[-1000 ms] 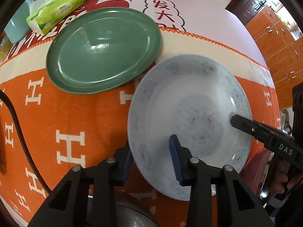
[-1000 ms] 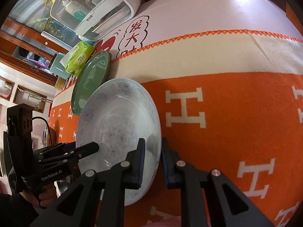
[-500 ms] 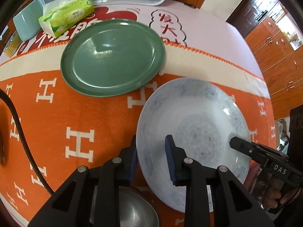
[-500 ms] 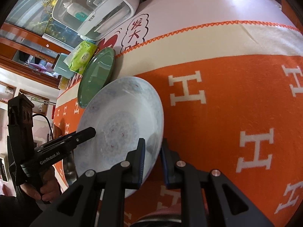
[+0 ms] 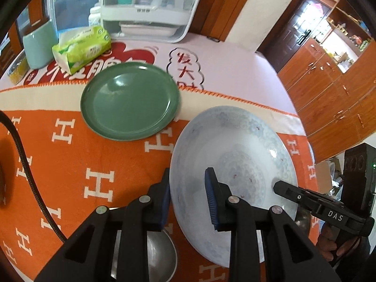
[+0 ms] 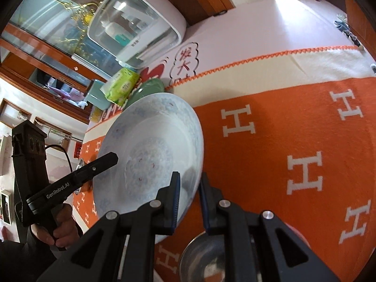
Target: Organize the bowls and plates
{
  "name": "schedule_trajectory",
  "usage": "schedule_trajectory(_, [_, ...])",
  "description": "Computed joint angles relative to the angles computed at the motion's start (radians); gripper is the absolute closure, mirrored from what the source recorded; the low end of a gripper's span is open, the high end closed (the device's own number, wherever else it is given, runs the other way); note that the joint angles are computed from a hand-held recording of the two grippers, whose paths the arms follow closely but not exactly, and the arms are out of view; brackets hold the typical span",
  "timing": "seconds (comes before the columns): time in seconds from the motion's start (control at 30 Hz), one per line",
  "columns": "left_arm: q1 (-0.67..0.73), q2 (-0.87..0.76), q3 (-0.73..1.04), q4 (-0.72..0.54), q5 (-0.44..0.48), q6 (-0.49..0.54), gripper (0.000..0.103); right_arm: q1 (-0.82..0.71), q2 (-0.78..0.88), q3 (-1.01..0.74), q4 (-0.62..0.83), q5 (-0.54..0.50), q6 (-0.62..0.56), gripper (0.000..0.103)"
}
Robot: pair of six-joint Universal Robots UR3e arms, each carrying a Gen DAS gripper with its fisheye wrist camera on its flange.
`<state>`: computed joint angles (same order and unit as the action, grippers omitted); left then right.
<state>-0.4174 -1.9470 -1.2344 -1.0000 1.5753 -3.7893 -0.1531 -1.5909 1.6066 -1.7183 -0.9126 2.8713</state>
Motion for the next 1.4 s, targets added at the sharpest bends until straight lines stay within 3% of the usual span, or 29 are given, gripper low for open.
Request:
schedule_trajectory(0.27, [-0.050, 0.105, -0.080, 0.067, 0.031, -0.027, 0.078, -0.078, -0.174, 0.078, 0.067, 0.075, -0.051, 0.087])
schedule_trajectory(0.53, [-0.125, 0.197, -0.097, 0.047, 0.099, -0.044, 0.078, -0.131, -0.311, 0.071, 0.200, 0.117, -0.136, 0.087])
schedule_trajectory(0.83, [-0.220, 0.305, -0.150, 0.005, 0.187, -0.114, 0.077, -0.215, -0.464, 0.041, 0.436, 0.168, -0.282, 0.087])
schedule_trajectory(1.4, [-0.375, 0.518, -0.333, -0.043, 0.303, -0.268, 0.075, -0.312, -0.681, -0.034, 0.870, 0.146, -0.532, 0.087])
